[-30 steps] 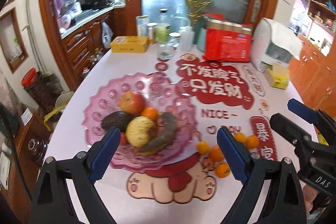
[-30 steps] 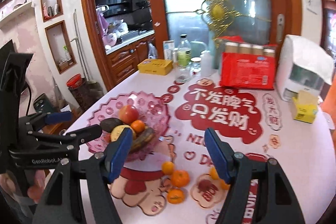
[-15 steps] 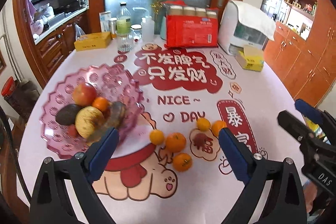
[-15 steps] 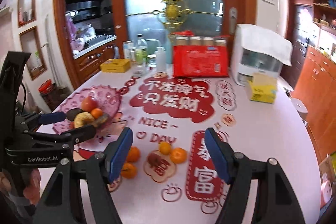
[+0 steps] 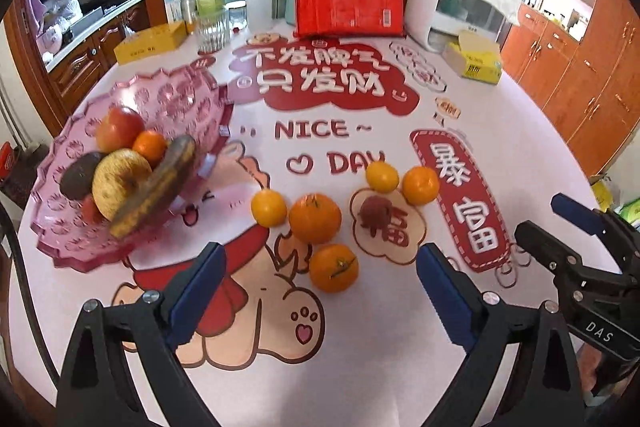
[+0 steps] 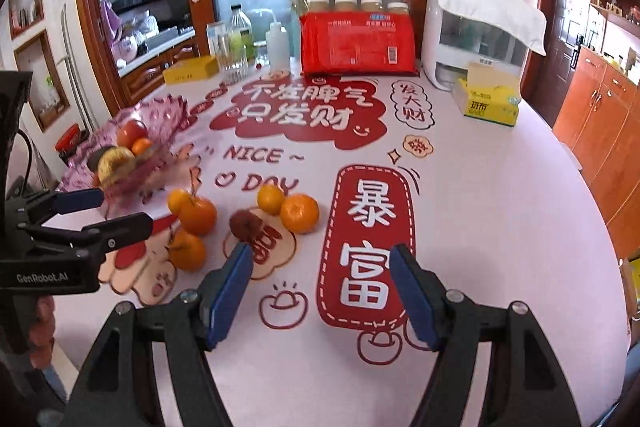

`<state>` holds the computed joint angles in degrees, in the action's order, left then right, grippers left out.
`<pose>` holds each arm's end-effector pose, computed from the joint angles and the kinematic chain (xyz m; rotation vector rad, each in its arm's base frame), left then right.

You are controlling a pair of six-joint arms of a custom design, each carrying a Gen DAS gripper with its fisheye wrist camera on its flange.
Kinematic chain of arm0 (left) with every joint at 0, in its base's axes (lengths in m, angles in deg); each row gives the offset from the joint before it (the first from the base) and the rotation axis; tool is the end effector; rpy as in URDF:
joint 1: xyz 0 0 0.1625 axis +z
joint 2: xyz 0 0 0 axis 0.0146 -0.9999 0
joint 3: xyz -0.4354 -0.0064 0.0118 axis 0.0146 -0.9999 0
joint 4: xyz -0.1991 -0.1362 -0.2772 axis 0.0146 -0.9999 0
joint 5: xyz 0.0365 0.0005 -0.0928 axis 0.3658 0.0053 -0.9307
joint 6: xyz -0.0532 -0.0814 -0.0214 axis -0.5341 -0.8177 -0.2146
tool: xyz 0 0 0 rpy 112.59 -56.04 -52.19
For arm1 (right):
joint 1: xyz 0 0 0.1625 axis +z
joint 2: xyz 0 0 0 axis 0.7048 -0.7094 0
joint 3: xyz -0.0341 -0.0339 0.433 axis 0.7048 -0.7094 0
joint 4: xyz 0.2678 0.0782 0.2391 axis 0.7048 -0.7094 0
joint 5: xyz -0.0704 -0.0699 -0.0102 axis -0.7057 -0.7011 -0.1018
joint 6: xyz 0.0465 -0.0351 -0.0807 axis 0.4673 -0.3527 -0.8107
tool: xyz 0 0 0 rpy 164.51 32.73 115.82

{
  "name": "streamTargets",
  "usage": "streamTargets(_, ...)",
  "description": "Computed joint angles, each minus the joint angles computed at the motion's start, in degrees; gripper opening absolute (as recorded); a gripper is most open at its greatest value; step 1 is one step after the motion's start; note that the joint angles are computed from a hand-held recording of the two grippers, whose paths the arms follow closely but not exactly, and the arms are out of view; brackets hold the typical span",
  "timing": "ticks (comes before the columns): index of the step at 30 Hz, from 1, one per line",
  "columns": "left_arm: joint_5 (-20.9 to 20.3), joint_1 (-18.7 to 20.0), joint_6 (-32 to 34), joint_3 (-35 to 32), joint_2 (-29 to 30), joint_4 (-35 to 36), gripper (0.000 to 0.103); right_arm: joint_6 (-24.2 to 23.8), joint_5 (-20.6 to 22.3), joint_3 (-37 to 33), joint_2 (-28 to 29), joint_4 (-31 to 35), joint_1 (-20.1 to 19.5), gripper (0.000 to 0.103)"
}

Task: Organize fruits
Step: 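Withdraw both tools from the bowl back toward the remaining oranges, then grasp a leafy tangerine with the left tool while the right tool grasps an orange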

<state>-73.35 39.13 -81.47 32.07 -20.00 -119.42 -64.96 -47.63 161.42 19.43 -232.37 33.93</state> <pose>-0.3532 -0.5733 -0.0581 0.2255 2.3296 -0.7658 -0.0013 -0.5812 0.3155 0.7573 -2.3312 0.7380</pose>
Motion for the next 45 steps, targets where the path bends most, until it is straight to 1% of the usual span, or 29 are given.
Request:
streamTargets(2,-0.11,0.48,-0.36,-0.74,0.91,1.35,0.095,-0.45,-0.88,-0.53,1.08,-0.39,-0.18,0.071)
streamTargets(7,-0.52,1.58,0.61,-2.02,2.96,1.16,0.094,0.11,-1.4,-2.77,3.24,1.95,-0.84,0.071)
streamTargets(10,-1.91,2.67,0.66,-3.56,3.95,1.92,0.086,0.52,-1.56,-5.41,5.23,4.12,-0.78,0.071)
streamTargets(12,-2.84,3.27,0.48,-4.37,4.3,2.76,0.073,0.96,-1.64,-7.19,6.59,5.03,-0.74,0.071)
streamTargets(14,-4.47,4.08,0.36,-5.31,4.76,3.31,0.067,1.69,-1.79,-8.89,7.7,6.41,-0.71,0.071)
streamTargets(15,-5.06,4.38,0.26,-5.59,4.93,3.42,0.064,2.31,-1.63,-10.18,8.49,7.55,-0.75,0.071)
streamTargets(18,-6.4,5.07,0.26,-6.19,5.38,3.39,0.063,3.7,-1.27,-13.03,10.13,10.61,-0.84,0.071)
streamTargets(20,-6.42,5.23,0.38,-6.45,5.59,3.29,0.063,4.15,-1.25,-14.23,10.95,11.79,-0.84,0.07)
streamTargets(22,-6.42,5.41,0.39,-6.68,5.73,3.3,0.058,4.51,-1.29,-15.55,11.98,13.19,-0.78,0.07)
streamTargets(24,-6.8,5.74,0.15,-6.93,5.79,3.59,0.049,4.52,-1.49,-16.69,13.02,14.18,-0.64,0.07)
streamTargets(26,-7.51,6.02,0.29,-6.71,5.77,2.7,0.047,4.22,-1.83,-17.28,13.78,14.33,-0.48,0.069)
streamTargets(27,-7.32,5.98,0.44,-6.59,5.79,2.23,0.046,4.01,-2.25,-17.78,14.47,14.37,-0.35,0.066)
streamTargets(28,-7.47,6.01,0.58,-6.55,5.79,1.98,0.045,4.05,-2.46,-18.01,14.77,14.5,-0.31,0.06)
streamTargets(29,-7.81,6.07,0.91,-6.53,5.81,1.55,0.043,4.25,-2.46,-18.46,15.1,15.24,-0.33,0.058)
streamTargets(31,-8.1,6.09,1.39,-6.47,5.87,0.97,0.04,4.85,-1.32,-18.76,15.22,16.53,-0.55,0.052)
streamTargets(32,-8.11,6.04,1.68,-6.39,5.93,0.61,0.039,4.8,-0.97,-18.76,15.24,16.69,-0.62,0.05)
streamTargets(34,-7.94,5.99,1.83,-6.26,5.96,0.22,0.039,3.88,-0.32,-18.2,15.17,16.45,-0.61,0.041)
streamTargets(37,-8.29,6.09,1.78,-5.87,5.81,-0.65,0.038,2.12,-0.67,-16.47,15.07,13.37,-0.37,0.039)
streamTargets(39,-7.98,6.04,1.03,-5.63,5.64,-0.49,0.038,1.81,-0.85,-15.73,14.78,12.42,-0.38,0.039)
streamTargets(42,-7.79,5.75,0.31,-4.73,5.13,-1.05,0.038,2.83,-0.07,-15.16,13.84,13.44,-0.68,0.039)
streamTargets(45,-7.04,5.1,0.0,-3.73,4.59,-1.76,0.038,3.52,0.59,-13.44,12.15,13.06,-0.84,0.039)
